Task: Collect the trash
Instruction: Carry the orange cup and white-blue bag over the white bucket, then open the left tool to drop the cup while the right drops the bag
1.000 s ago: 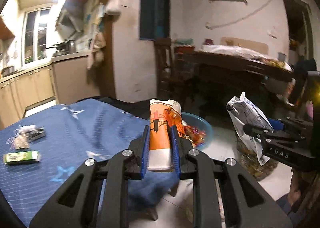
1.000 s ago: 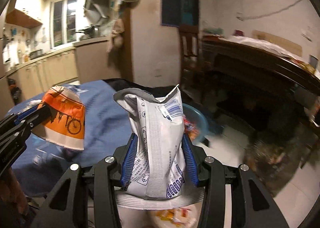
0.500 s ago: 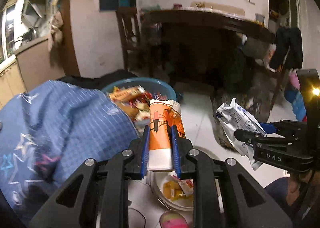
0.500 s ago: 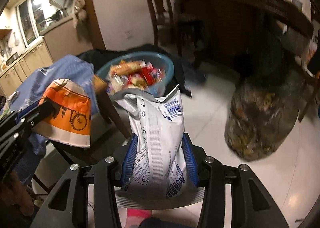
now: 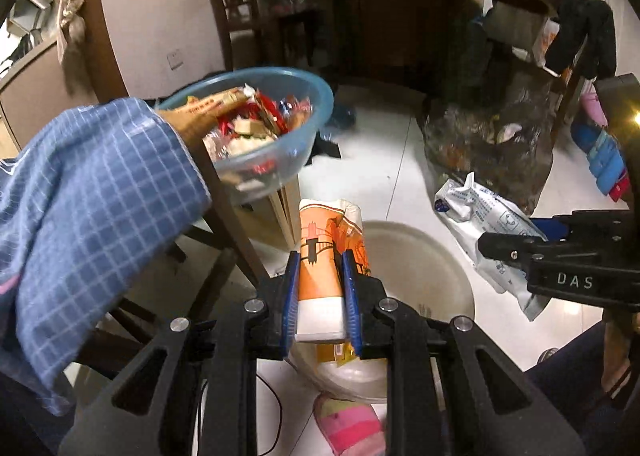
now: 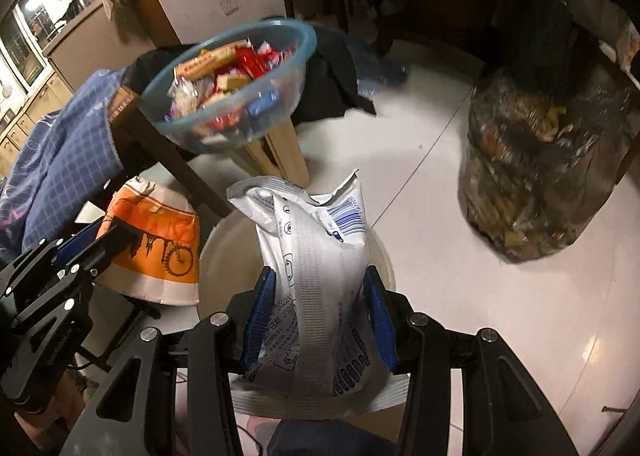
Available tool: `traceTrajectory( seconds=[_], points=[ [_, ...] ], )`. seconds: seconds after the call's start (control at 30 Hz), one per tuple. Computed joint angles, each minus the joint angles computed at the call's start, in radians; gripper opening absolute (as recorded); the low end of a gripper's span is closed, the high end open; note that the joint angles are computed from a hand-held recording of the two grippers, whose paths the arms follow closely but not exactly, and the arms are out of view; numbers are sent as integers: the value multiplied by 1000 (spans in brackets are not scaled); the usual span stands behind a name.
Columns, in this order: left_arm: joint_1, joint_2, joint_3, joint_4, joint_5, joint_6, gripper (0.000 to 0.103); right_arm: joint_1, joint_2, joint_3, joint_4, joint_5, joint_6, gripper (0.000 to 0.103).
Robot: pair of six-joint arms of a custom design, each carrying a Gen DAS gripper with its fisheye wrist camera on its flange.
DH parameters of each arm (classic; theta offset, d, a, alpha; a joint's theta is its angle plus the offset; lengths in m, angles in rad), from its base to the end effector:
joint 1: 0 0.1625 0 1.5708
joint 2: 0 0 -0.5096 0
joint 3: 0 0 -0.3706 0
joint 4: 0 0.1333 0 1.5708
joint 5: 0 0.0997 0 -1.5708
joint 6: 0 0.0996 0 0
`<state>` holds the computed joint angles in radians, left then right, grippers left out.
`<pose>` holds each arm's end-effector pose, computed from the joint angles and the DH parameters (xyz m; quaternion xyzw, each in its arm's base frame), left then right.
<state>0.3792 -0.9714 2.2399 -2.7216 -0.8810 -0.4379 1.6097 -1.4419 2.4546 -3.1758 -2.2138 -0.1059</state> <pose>-0.3803 -0.3633 0.1415 0.3642 0.8662 -0.2076 0.2718 0.0887 -0.3858 0.3430 -0.0263 -0.9118 0.2666 0.3113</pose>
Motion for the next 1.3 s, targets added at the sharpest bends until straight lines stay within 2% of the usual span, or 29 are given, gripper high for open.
traceTrajectory(
  seconds=[0.33,0.8,1.0,1.03,1.13,1.17,1.3],
  points=[
    [17,39,-17,29,-7,-6,19,-53,44,-9,-3,24,-6,46],
    [44,67,-35,63,-23,-16,20,-77,78,-12,-6,33,-5,47],
    [53,73,-42,75,-34,-6,22,-79,70,-16,-14,41,-10,51],
    [52,75,-43,82,-29,-5,23,-80,64,-16,-7,49,-13,53],
    [53,75,-39,75,-32,-11,49,-77,57,-14,-12,50,-14,58],
    [53,74,-36,67,-34,-9,55,-77,54,-14,-13,51,-13,59],
    [54,71,-30,64,-32,-13,56,-78,46,-12,-20,48,-14,59]
  ],
)
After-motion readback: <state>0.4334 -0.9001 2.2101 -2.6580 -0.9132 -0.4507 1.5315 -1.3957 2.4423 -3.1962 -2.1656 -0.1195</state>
